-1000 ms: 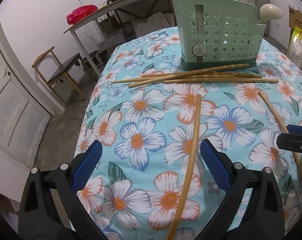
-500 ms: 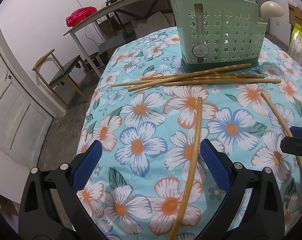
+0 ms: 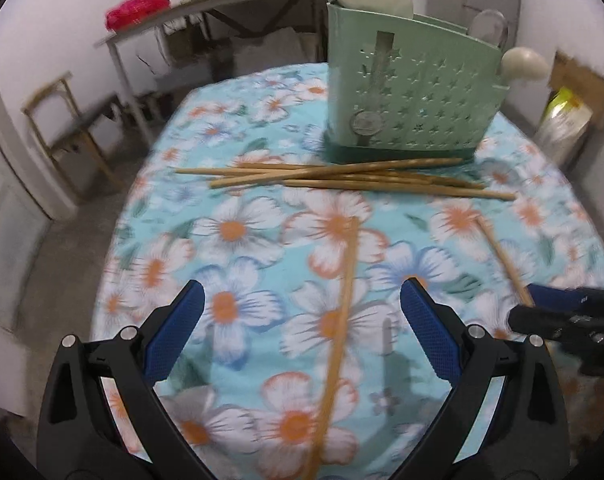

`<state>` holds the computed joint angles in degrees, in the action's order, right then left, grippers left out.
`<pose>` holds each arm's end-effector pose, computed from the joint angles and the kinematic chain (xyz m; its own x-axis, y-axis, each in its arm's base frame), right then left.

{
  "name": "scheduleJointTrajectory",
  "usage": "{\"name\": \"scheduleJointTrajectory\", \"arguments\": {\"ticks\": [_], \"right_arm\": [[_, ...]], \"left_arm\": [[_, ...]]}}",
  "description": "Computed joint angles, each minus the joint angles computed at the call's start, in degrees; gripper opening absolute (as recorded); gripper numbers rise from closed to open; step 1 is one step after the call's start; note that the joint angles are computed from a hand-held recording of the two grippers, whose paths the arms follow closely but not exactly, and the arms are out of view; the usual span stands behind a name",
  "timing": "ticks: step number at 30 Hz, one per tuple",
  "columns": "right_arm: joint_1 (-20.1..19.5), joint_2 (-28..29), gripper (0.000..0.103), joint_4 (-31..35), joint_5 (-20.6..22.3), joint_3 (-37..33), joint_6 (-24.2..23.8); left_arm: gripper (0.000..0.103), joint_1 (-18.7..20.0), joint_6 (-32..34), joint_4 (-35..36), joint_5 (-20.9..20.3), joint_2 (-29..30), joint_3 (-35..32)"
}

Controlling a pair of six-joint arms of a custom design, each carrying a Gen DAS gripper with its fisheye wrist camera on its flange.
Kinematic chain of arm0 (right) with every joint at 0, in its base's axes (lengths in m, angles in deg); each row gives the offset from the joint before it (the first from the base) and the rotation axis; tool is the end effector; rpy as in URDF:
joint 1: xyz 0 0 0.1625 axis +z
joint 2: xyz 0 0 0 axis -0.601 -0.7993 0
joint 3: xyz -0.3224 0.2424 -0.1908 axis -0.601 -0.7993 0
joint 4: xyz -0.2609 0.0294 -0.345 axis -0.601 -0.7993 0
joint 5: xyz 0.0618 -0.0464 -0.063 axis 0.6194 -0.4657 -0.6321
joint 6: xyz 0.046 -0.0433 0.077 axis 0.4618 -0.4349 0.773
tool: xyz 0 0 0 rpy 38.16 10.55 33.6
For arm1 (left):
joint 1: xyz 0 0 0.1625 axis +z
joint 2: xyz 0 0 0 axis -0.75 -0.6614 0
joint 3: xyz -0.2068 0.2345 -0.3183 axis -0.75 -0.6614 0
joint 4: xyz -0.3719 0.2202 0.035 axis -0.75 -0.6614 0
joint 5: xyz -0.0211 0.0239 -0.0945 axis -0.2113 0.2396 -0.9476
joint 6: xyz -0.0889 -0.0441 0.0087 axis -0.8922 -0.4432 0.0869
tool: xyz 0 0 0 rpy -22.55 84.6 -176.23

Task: Organize utensils
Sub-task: 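Close the left tool on a bamboo chopstick while the right tool closes on another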

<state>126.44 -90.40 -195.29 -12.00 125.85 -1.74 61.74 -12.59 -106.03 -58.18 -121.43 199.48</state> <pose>0.1168 -0.2996 0.0942 -0.9116 -0.3263 0.2501 -0.3860 0.8888 -0.2472 -0.2006 -0.2593 0.0830 -0.6868 -0.1205 -0.7168 0.3809 0.7802 -0.4962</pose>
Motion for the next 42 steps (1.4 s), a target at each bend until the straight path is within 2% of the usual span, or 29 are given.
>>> {"name": "scheduleJointTrajectory", "arguments": {"ticks": [3, 6, 7, 9, 13, 17, 22, 27, 31, 35, 36, 42], "right_arm": [[0.0, 0.4, 0.057, -0.5, 0.1, 0.0, -0.4], [-0.2, 0.4, 0.057, -0.4, 0.4, 0.0, -0.6], [-0.3, 0.5, 0.057, -0.4, 0.5, -0.1, -0.6], [-0.8, 0.2, 0.057, -0.5, 0.8, 0.2, -1.2], [-0.9, 0.3, 0.057, -0.7, 0.7, 0.2, -1.5], [0.4, -0.2, 0.057, 0.9, -0.9, -0.5, -1.1], [3.1, 1.2, 0.056, -0.6, -3.7, -2.2, -0.3], [6.2, 4.3, 0.042, -2.4, -7.8, -5.4, -0.4], [8.9, 8.4, 0.033, -4.6, -12.5, -8.2, -1.5], [10.5, 12.0, 0.016, -5.2, -16.0, -10.4, -3.5], [10.6, 12.1, 0.007, -5.0, -16.0, -10.6, -3.7], [9.5, 7.1, 0.007, -3.4, -11.5, -9.0, -3.0]], "left_arm": [[0.066, 2.6, 7.0, -9.7, -0.9, -0.7, 1.5], [0.046, 5.4, 12.5, -15.4, -1.9, 0.0, 1.5], [0.043, 6.2, 14.3, -16.5, -2.4, 0.8, 1.0], [0.031, 8.2, 18.0, -16.9, -3.2, 3.0, -0.7], [0.018, 10.5, 22.6, -16.0, -3.4, 6.2, -3.2], [0.005, 11.3, 24.0, -16.1, -3.0, 7.3, -3.9], [0.005, 11.9, 23.5, -18.2, -2.7, 7.0, -3.6], [0.005, 11.5, 21.9, -18.9, -2.8, 4.6, -2.8], [0.005, 10.4, 19.1, -18.2, -2.6, 1.3, -2.0], [0.005, 8.3, 15.2, -16.2, -1.0, -2.3, -1.5], [0.005, 7.6, 14.2, -15.4, -0.5, -3.5, -1.4], [0.005, 3.2, 10.2, -9.8, 2.6, -9.2, -2.3]]}}
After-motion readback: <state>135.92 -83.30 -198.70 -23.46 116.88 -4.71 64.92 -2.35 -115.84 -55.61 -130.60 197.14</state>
